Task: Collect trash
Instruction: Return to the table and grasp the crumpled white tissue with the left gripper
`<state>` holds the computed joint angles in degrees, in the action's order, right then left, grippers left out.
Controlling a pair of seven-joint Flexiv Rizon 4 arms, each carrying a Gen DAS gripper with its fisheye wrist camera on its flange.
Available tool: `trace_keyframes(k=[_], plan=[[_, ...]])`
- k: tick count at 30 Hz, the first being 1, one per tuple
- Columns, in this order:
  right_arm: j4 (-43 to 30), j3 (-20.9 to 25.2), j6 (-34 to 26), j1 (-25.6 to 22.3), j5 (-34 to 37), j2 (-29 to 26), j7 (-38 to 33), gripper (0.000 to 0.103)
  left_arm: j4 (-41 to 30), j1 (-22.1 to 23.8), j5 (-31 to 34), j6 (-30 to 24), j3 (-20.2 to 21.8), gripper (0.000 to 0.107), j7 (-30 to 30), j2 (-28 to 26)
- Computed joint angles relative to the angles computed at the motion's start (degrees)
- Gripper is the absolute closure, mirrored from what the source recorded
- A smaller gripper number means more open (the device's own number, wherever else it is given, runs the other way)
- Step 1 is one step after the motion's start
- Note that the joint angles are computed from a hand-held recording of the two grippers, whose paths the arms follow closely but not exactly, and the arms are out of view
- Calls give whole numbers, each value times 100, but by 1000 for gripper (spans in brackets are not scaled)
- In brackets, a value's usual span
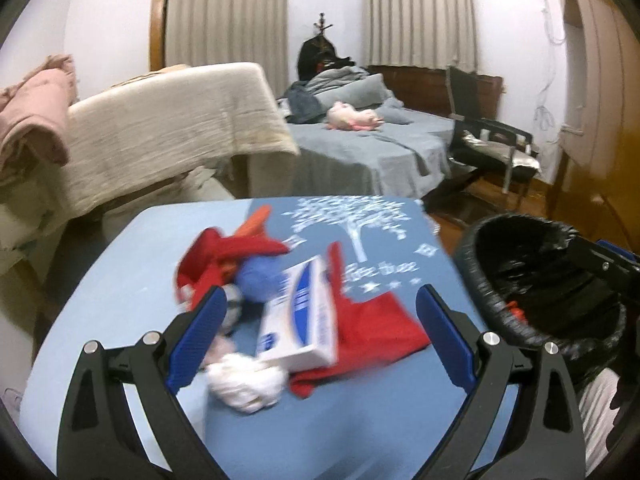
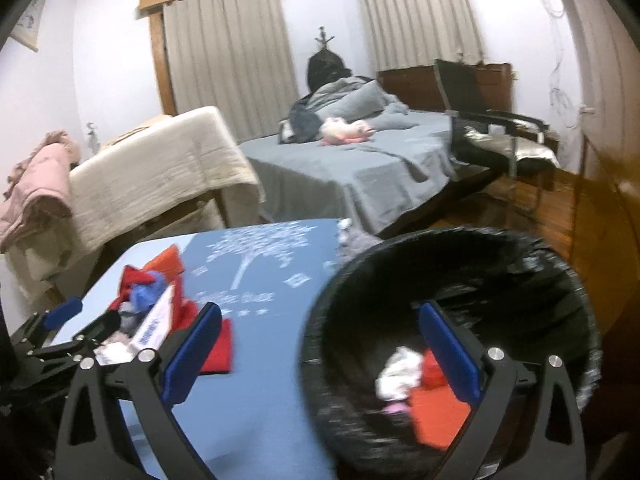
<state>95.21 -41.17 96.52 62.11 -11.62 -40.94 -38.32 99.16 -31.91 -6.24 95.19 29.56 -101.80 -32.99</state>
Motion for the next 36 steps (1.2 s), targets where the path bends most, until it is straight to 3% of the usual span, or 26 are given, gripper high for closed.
trace_keyframes(k=[6, 14, 18, 22, 29, 32, 36], plan=[[-458, 716, -40, -393, -244, -151, -103, 6, 357, -222, -17, 28, 500, 14, -155, 18], [-866, 1305, -250, -709, -703, -345, -228, 6, 585, -160, -114, 12, 606, 14, -254, 0], [-951, 1461, -327, -799, -923, -398, -252, 6, 633, 97, -148, 48, 311, 15, -159, 26], [-1013, 1604, -407, -895, -1075, -422, -219, 6, 647, 400, -157, -18, -59, 23, -20, 71], [-1136, 1960, -546, -1148, -1339, -455, -184, 6, 491, 840, 11, -381, -550, 29, 121, 86], [-1161, 2021, -564, -1193, -1434, -470, -156, 6, 421, 982, 166, -544, -711, 36, 98, 88], [-1190, 2138, -608, -1286, -1522, -474, -130, 6, 337, 1306, 349, -760, -1074, 54, 126, 124]])
